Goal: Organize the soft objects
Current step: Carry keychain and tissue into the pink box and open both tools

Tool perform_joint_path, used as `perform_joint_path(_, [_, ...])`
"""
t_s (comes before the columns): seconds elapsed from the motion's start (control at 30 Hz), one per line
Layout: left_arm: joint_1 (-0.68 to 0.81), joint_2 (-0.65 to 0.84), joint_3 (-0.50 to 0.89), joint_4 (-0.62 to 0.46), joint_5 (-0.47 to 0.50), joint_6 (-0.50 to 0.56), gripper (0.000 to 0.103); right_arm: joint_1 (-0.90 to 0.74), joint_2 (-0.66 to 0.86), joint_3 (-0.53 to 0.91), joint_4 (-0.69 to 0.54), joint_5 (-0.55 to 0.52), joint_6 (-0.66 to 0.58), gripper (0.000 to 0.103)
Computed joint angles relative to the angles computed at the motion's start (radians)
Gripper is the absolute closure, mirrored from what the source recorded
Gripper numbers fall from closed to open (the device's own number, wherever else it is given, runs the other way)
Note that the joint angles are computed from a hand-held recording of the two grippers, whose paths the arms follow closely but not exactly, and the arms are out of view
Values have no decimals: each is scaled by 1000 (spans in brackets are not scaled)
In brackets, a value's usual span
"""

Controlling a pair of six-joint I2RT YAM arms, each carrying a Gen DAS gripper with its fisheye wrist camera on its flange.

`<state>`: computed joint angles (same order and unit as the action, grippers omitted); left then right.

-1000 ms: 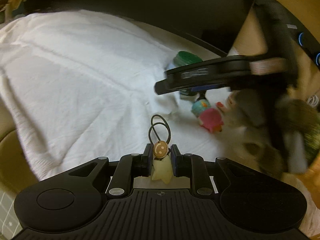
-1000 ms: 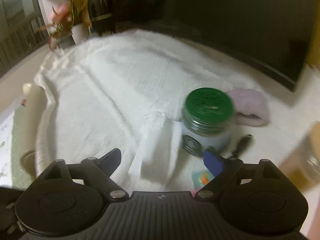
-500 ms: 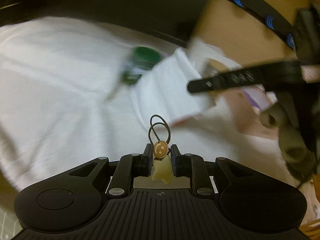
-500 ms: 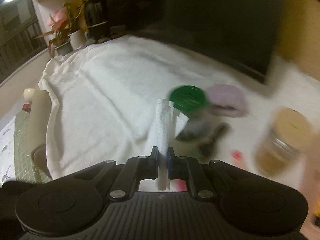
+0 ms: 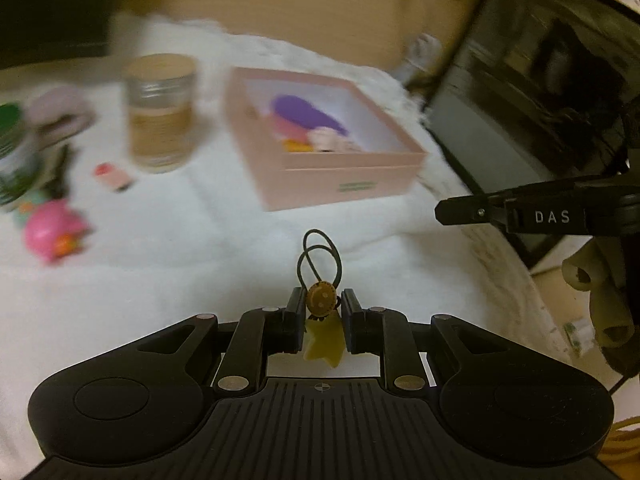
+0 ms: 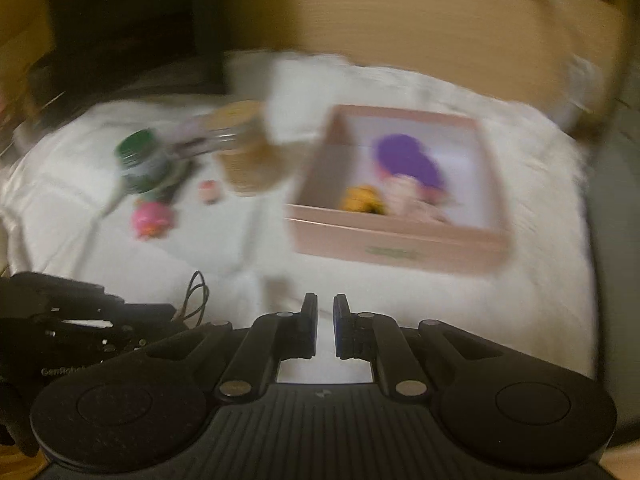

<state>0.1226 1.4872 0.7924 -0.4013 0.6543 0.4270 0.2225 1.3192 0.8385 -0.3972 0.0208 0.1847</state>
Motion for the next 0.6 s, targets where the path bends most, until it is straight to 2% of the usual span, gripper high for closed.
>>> perform_joint_path(0.1, [-60,-37,-23,21,-42,-50,81,-99,-20,-14,-37,-125,-52,90])
perform_joint_path(0.13, [-69,-33,-19,32,-57,-65,81,-94,-15,-21,-30,-125,-53,75])
perform_joint_path(0.17, [-74,-41,-22,40,-72,-82,81,-78,-9,-31,-14,-109,-59,48])
perform_joint_path(0.23, [-53,-52,-22,50,-103,-106,81,-37,-2,-78,64,-74,-73,26])
perform_joint_path(0.43, [89,-42,-17,59,-184,-155,81,96,189,-80,226,-88,-57,26])
perform_joint_path(0.6, [174,-25,-11,29,-214,-162,81,185,377,-4,320,-117,-58,25])
